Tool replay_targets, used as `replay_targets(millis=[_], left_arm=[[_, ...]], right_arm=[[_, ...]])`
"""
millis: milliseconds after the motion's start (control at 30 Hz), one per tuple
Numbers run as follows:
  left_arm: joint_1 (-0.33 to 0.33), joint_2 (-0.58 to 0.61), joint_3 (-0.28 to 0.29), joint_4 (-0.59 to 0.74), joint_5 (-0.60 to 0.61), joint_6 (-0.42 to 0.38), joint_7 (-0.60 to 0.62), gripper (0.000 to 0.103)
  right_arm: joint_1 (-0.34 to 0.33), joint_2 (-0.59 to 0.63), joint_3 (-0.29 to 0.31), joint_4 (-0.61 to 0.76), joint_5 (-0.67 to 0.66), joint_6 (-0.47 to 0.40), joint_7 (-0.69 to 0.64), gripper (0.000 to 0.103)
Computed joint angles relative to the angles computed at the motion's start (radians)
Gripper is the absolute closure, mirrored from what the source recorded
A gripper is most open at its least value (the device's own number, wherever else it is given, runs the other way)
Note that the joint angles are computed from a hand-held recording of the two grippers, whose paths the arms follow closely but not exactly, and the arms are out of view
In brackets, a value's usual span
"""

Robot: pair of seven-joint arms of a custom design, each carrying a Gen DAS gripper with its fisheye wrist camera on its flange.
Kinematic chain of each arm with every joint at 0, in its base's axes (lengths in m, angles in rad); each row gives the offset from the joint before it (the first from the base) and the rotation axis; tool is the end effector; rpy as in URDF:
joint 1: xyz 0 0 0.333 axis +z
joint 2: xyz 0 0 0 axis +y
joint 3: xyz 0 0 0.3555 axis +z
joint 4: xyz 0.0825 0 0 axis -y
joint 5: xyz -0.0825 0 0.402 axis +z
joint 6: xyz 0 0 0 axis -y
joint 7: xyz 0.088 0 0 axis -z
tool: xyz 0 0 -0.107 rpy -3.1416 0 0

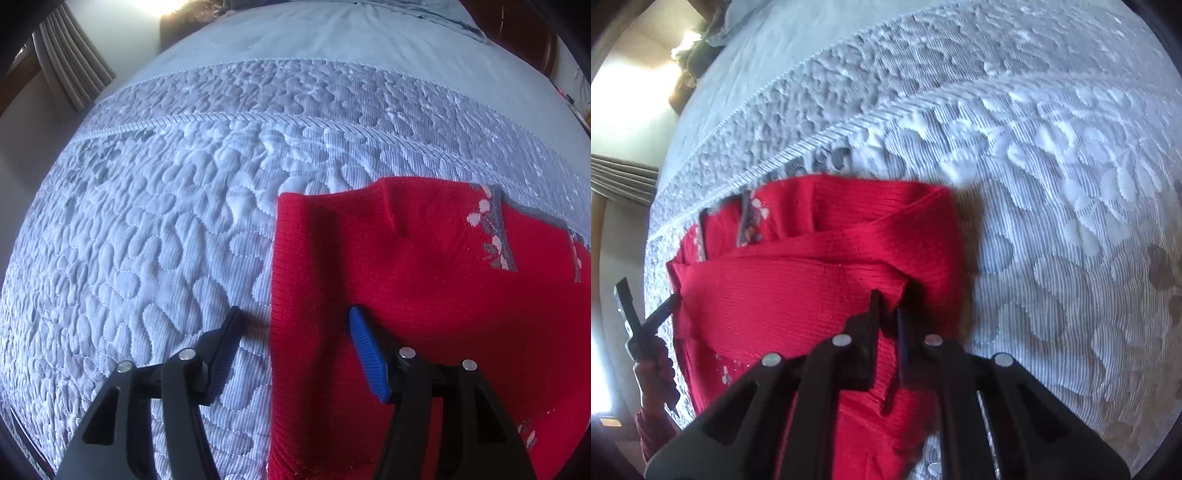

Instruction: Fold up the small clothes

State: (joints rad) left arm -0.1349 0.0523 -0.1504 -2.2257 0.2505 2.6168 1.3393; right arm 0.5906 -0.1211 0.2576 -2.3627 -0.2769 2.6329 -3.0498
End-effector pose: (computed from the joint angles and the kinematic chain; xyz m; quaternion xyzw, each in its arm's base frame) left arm 0.5535 -0.1674 0.4134 -0.6037 0.7756 -0.1068 0.1503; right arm 0.3417 0.4015 0.4422 -0.4582 0.8623 -0.0074 0.2156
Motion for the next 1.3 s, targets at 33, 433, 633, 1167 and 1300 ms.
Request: replay_targets(millis=[33,433,633,1167,1300], left_arm=[[0.001,-0.01,-0.002,-0.005,-0.022,-0.006,0.013,0.042],[0.028,-0.139,-0.023,-0.127,-0.322,-0.043,0.215,0.044],[0.025,-0.1,-0.034,-0.102,-0.229,-0.051,0.168,0.049],[0.019,-0.313,0.02,-0.265,-0.404,-0.105,0.346,0.049],[0.054,-0.534,0.045,-0.427,-0.419,-0.188,0.464,0.049]], right_arm=[[0.001,-0.013,0.007,-0.005,-0.015,0.0,0.015,0.085],[0.063,-0.029,0.027,-0.037,0.077,0.067,-0.035,0.087],[0.074,-0.064,0.029,-0.068,0.094,0.073,-0.034,0.099],[0.131,-0.093,0.137,-0.01,-0.016,-0.057,0.133,0.078],[0.21,-0.044,0.202,0.039,-0.041,-0.055,0.237,0.078]])
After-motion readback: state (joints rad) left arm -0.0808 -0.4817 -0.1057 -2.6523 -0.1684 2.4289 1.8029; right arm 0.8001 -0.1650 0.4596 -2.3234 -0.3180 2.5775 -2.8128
